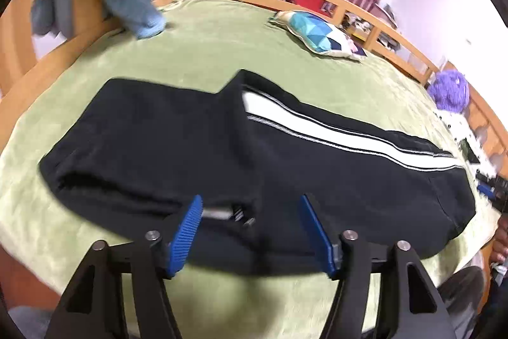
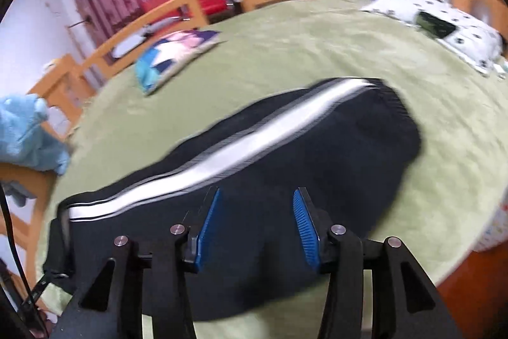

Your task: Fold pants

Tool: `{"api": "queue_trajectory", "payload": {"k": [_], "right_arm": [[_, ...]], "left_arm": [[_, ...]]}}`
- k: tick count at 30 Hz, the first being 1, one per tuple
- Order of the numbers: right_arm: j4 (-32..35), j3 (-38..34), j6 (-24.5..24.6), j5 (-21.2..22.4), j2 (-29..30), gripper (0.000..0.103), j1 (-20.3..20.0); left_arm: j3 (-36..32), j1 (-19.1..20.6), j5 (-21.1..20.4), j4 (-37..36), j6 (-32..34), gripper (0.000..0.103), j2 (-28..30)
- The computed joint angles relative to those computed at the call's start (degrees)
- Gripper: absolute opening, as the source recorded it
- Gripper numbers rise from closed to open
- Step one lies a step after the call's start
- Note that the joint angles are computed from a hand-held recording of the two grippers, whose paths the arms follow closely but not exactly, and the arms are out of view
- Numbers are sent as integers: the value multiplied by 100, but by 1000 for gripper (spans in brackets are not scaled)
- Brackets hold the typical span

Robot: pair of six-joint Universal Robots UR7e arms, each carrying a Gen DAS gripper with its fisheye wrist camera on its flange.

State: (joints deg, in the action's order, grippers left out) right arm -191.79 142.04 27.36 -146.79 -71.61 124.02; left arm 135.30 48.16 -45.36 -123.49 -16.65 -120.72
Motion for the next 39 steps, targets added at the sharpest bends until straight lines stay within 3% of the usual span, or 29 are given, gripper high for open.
{"api": "queue_trajectory", "payload": {"k": [2,5,6,8,10,13,16,19,21,23,27,30,34,39], "right_arm": [[-627,-180,-408,214,470,46,-41],[-1361,-276,-815,340,966,46,-89],[-1690,-264,-1005,424,1150,46,-143],[-1714,-221,-1004,549,1246,46,-293],[-1430,-158,-774,663,1147,46,-417],[-1759,-91,-753,561,1188,46,-443],[-1850,-155,-768,619,1242,46,-528],[-1570,-196,-691,753,1224,46,-641],[-1429,-235,-658,701,1264,46,-658],[-1358,-281,-658,646,1319,46,-663],[-1211,-360,-635,593,1398,46,-686],[-1207,-388,-635,573,1452,46,-663],[-1267,-378,-686,576,1518,46,-621],[-1251,-368,-708,584,1548,46,-579]], "left_arm": [[101,3,277,-413,171,65,446],[244,-29,1366,-440,14,64,1078],[187,153,1562,-487,171,57,1266],[25,343,1233,-938,604,21,1243],[-239,535,878,-1504,926,15,1263],[-732,647,1593,-2747,1913,15,1796],[-1444,1006,1552,-3703,2758,15,2395],[-2059,1193,1689,-4140,3218,19,2859],[-2312,1233,1842,-4362,3411,29,3049],[-2326,1244,1692,-4497,3532,47,2986],[-2033,1181,1555,-4025,3222,55,2489],[-1874,1246,1449,-3153,2655,59,2051],[-1459,1441,898,-1833,1608,60,1152],[-899,1763,300,-1363,1321,60,499]]}}
